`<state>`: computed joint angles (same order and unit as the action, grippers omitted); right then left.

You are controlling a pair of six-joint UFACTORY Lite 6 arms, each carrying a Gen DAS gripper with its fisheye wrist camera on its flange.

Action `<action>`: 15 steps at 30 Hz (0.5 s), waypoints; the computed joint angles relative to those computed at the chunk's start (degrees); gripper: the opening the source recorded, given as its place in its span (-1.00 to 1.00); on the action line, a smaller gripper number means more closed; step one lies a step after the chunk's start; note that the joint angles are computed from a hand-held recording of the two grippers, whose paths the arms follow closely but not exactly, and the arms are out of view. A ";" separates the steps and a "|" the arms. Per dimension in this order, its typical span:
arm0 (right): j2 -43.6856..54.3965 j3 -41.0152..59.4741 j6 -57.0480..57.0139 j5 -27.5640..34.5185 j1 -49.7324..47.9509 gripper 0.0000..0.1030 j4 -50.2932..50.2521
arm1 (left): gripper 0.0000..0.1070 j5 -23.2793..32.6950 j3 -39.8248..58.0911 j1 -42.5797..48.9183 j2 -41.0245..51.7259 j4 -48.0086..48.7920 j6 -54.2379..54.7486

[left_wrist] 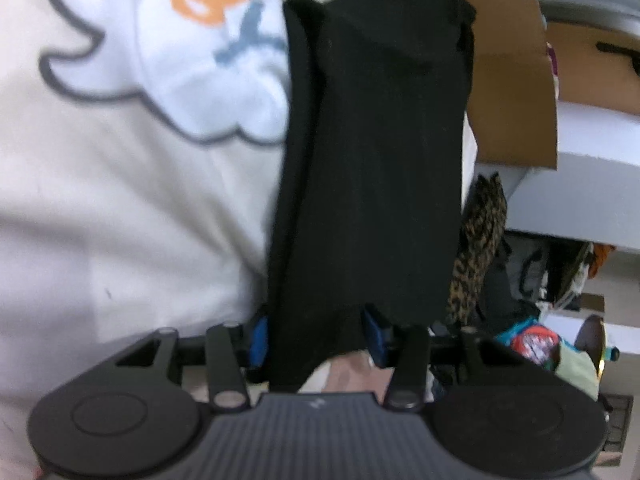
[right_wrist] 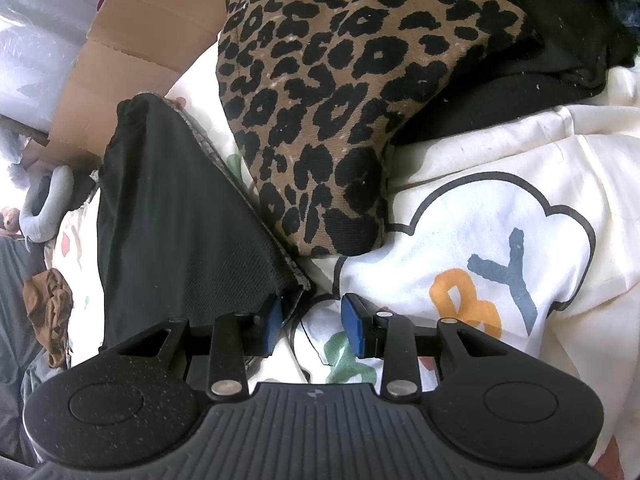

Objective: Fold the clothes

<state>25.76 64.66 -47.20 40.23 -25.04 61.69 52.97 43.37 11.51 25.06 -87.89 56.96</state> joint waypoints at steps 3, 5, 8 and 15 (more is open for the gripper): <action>-0.03 -0.38 -0.75 -0.11 -0.13 -0.23 0.70 | -0.08 0.46 -1.19 -0.27 -1.39 -2.40 -0.96; -0.11 -0.62 -1.14 -0.06 -0.27 -0.23 1.07 | -0.08 0.45 -3.35 1.70 -2.79 -1.61 -0.45; -0.10 -0.80 -1.59 0.29 -0.73 -0.23 1.64 | -0.08 -0.09 -6.24 3.20 -4.67 -2.94 -0.27; -0.25 -1.31 -2.41 0.04 -0.63 -0.23 3.05 | -0.16 -1.79 -12.39 7.65 -7.96 -6.39 2.05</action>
<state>25.52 63.35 -49.61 40.27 -25.67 64.75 51.17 30.99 19.16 17.10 -94.28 59.00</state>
